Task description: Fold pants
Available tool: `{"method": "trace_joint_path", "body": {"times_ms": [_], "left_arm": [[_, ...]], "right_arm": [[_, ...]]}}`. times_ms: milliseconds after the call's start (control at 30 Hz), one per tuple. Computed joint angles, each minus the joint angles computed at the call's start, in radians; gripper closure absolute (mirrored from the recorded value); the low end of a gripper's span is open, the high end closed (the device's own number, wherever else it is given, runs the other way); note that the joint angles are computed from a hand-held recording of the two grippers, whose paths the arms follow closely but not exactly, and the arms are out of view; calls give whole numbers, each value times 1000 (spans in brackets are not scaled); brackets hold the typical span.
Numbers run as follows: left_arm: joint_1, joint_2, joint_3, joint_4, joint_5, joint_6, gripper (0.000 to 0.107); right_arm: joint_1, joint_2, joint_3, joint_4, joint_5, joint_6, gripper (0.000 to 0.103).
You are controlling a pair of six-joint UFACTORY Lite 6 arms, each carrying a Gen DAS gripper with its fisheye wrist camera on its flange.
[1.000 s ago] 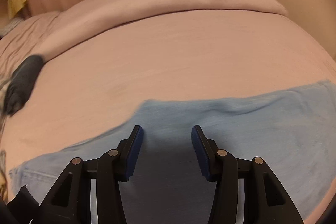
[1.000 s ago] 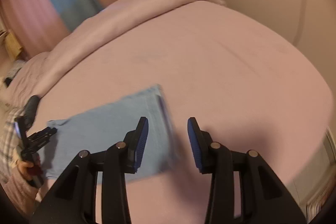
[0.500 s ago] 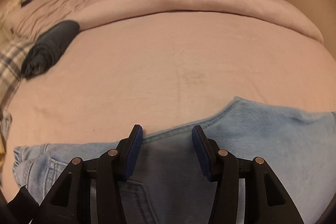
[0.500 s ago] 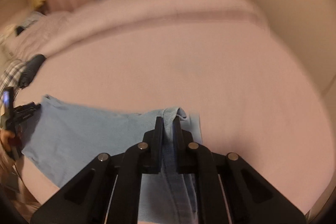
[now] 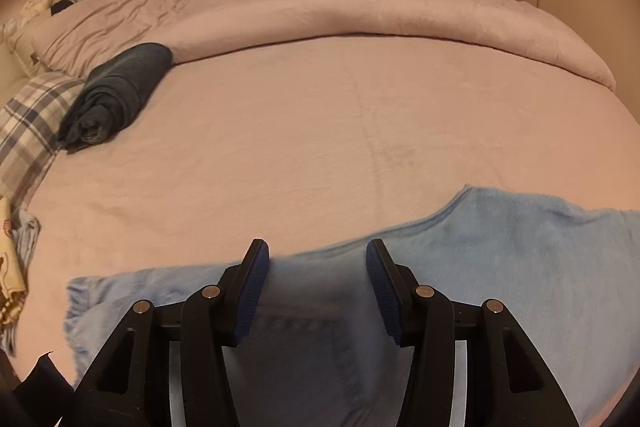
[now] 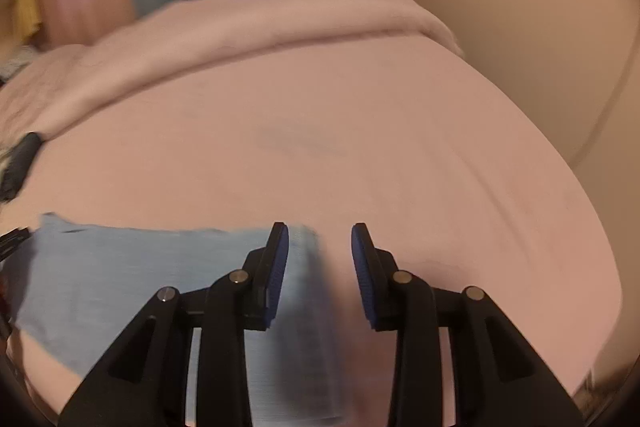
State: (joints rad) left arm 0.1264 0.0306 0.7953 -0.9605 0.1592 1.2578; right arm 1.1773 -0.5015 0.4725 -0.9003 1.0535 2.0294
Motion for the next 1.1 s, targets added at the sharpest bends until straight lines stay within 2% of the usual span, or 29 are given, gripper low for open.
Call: {"method": "trace_joint_path", "body": {"times_ms": [67, 133, 200, 233, 300, 367, 433, 467, 500, 567, 700, 767, 867, 933, 967, 1000, 1033, 1067, 1100], "left_arm": [[46, -27, -30, -24, 7, 47, 55], [113, -21, -25, -25, 37, 71, 55], [202, -24, -15, -59, 113, 140, 55], [248, -29, -3, -58, 176, 162, 55], [337, -73, 8, -55, 281, 209, 55], [434, -86, 48, -30, 433, 209, 55], [522, -122, 55, -44, 484, 236, 55], [582, -116, 75, -51, 541, 248, 55], [659, -80, 115, -54, 634, 252, 55], [769, -3, 190, -16, 742, 202, 55], [923, 126, 267, 43, 849, 160, 55], [983, 208, 296, 67, 938, 125, 55], [976, 322, 340, 90, 989, 43, 55], [948, 356, 345, 73, 1001, 20, 55], [925, 359, 339, 57, 996, 16, 57], [907, 357, 334, 42, 988, 11, 63], [879, 352, 331, 25, 973, -1, 81], [860, 337, 326, 13, 943, -12, 88], [849, 331, 332, 0, 939, -11, 89]], "right_arm": [[-87, 63, 8, -45, -150, -38, 71], [-259, 213, 16, -2, -359, -95, 72], [-325, 346, 46, 9, -445, -65, 72], [-326, 350, 76, 26, -425, -91, 72], [-295, 382, 180, 134, -307, -192, 70], [-213, 418, 283, 146, -213, -220, 69], [-101, 479, 381, 122, -153, -196, 69], [-47, 516, 442, 110, -131, -192, 69], [-15, 545, 490, 99, -127, -194, 68], [47, 635, 608, 77, -139, -200, 68], [86, 810, 805, 57, -234, -242, 67], [129, 924, 939, 69, -267, -257, 67], [107, 1084, 1104, 120, -340, -366, 67], [94, 1177, 1232, 173, -354, -463, 67], [114, 1224, 1319, 209, -329, -505, 67], [112, 1266, 1385, 231, -321, -541, 67], [110, 1330, 1485, 262, -310, -594, 67], [99, 1373, 1548, 285, -310, -639, 67], [100, 1431, 1644, 310, -283, -684, 67]]}}
